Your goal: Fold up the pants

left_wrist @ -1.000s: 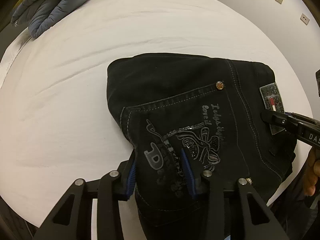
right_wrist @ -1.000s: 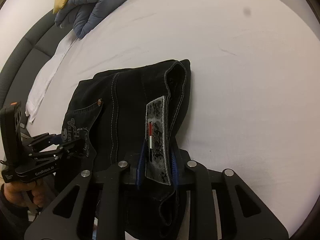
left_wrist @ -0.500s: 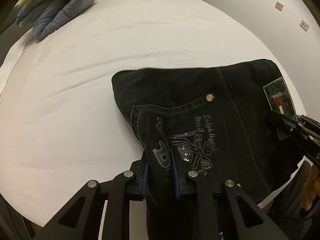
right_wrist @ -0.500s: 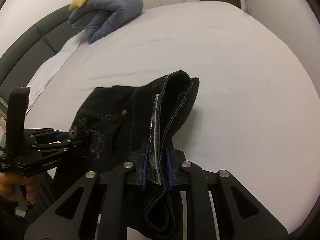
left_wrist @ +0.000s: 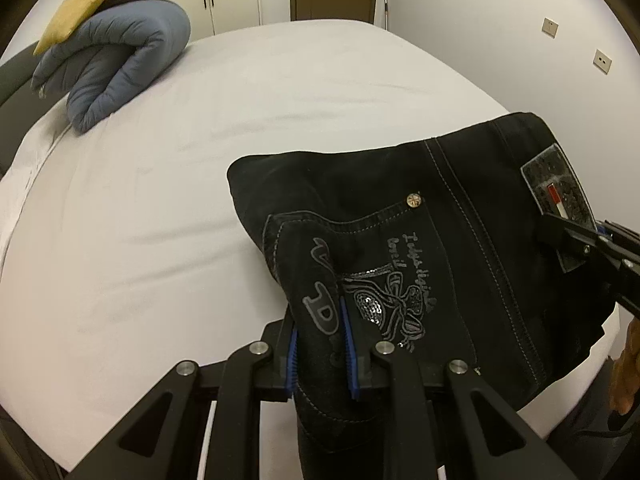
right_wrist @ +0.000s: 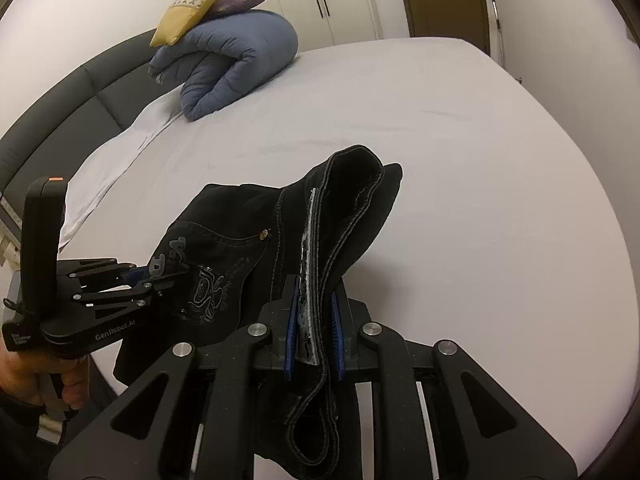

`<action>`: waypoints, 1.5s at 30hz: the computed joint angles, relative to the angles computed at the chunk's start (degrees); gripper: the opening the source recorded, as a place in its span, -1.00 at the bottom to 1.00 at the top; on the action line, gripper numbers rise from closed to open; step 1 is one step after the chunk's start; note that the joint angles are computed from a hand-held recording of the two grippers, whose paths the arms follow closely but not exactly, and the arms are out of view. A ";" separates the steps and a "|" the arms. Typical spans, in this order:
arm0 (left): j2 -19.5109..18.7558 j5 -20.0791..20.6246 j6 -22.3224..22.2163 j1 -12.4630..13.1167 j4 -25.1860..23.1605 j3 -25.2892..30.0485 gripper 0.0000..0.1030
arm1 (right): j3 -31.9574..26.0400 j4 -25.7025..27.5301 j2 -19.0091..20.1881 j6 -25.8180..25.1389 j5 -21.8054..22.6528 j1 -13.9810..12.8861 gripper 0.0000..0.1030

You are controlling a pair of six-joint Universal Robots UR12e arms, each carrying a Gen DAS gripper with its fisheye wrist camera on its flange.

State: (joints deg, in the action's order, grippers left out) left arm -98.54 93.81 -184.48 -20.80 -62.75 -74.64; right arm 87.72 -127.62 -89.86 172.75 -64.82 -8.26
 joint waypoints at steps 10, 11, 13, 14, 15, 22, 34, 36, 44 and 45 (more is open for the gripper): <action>-7.83 0.79 1.11 -0.06 0.49 8.58 -0.62 | -7.42 0.03 6.73 -0.15 0.49 -3.05 -0.74; -8.66 0.68 1.25 0.06 0.09 9.14 -0.61 | -7.87 0.28 7.44 -0.20 0.36 -3.35 -0.73; -10.01 -0.22 0.34 0.26 -1.36 9.54 -0.58 | -9.01 2.93 9.23 -1.03 -0.90 -3.58 -0.66; -10.26 -0.35 -0.31 0.41 -1.34 9.17 -0.49 | -9.65 4.82 10.21 -0.83 -1.62 -3.78 -0.62; -10.10 -0.40 -0.99 0.43 -0.67 8.34 -0.34 | -9.94 6.65 11.13 0.08 -3.18 -4.04 -0.47; -5.55 -4.89 -3.16 2.21 8.55 0.86 0.41 | -2.43 1.34 8.14 11.81 5.85 -10.74 0.26; 3.54 22.28 4.31 -3.62 47.37 -8.42 1.00 | 6.80 -28.12 -7.22 13.08 -2.63 -12.12 0.72; 4.42 26.33 6.25 -5.21 53.43 -8.88 1.00 | 8.10 -36.54 -9.52 14.80 -3.97 -12.61 0.98; 9.33 25.74 9.05 -7.03 61.38 -10.13 1.00 | 8.13 -46.86 -16.16 11.98 -10.71 -11.56 1.00; 9.86 26.16 7.92 -7.18 60.98 -10.20 1.00 | 8.19 -47.36 -16.78 11.48 -10.94 -11.51 1.00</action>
